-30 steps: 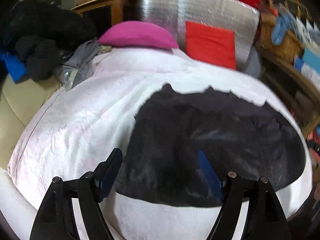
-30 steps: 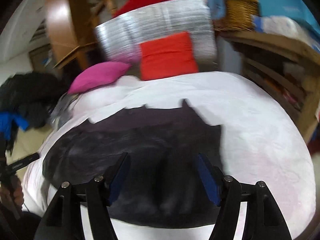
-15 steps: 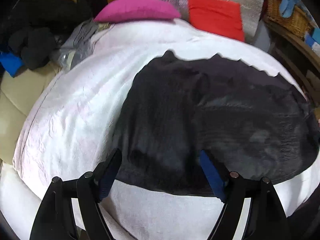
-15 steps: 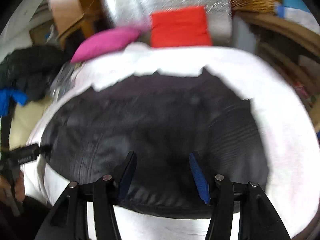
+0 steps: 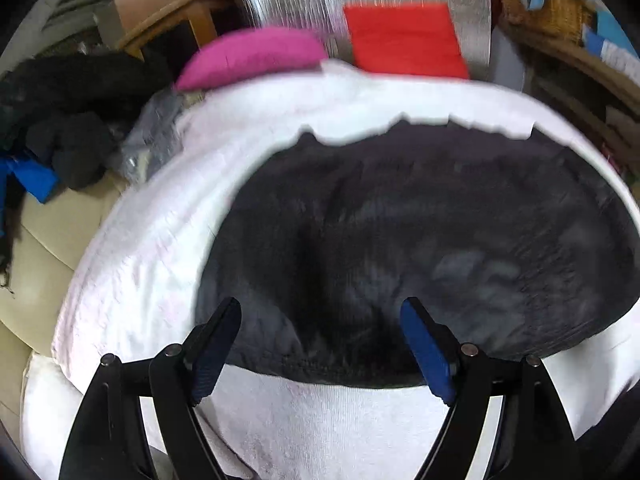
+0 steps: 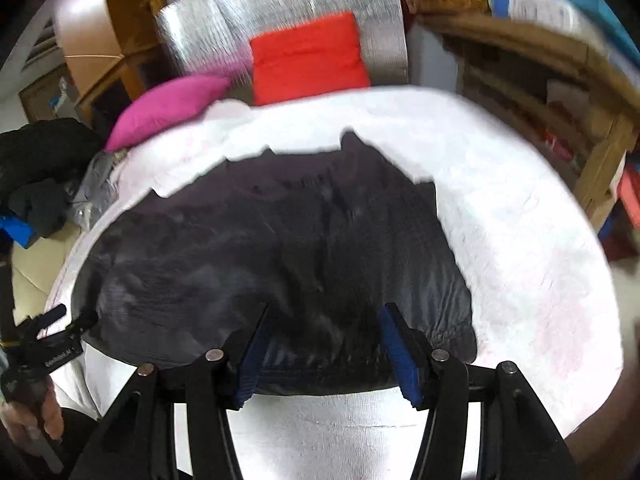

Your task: Fold large clothes

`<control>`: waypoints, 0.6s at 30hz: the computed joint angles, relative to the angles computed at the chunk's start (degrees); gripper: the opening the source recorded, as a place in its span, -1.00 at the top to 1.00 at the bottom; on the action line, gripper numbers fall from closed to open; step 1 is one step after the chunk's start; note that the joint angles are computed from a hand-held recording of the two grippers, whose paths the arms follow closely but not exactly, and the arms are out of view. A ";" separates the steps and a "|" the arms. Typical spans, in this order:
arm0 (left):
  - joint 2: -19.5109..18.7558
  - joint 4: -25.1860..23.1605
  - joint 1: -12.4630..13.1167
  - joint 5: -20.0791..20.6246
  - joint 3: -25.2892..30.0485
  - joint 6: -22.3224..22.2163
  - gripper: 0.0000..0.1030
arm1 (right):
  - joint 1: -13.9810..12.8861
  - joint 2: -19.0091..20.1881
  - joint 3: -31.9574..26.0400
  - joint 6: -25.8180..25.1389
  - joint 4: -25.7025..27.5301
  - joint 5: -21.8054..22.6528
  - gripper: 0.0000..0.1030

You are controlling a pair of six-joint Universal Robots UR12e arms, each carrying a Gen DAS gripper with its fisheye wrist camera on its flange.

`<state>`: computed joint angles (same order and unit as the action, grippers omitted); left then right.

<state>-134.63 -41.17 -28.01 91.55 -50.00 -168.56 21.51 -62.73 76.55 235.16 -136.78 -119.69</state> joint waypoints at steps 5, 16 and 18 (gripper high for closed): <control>3.15 9.51 -0.25 0.18 -4.68 0.36 -0.60 | 1.08 2.84 -4.37 -3.48 -1.71 -1.24 -0.16; 6.22 17.28 0.03 -1.20 -8.93 0.98 -0.60 | 0.48 9.90 -13.51 -1.88 7.58 6.28 -0.16; 6.29 17.76 -0.02 -0.87 -9.06 0.87 -0.60 | 0.61 9.40 -12.54 -1.52 5.84 6.37 -0.16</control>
<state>-128.34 -23.41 -28.03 90.69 -59.06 -167.68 22.12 -53.33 64.00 233.64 -130.93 -113.32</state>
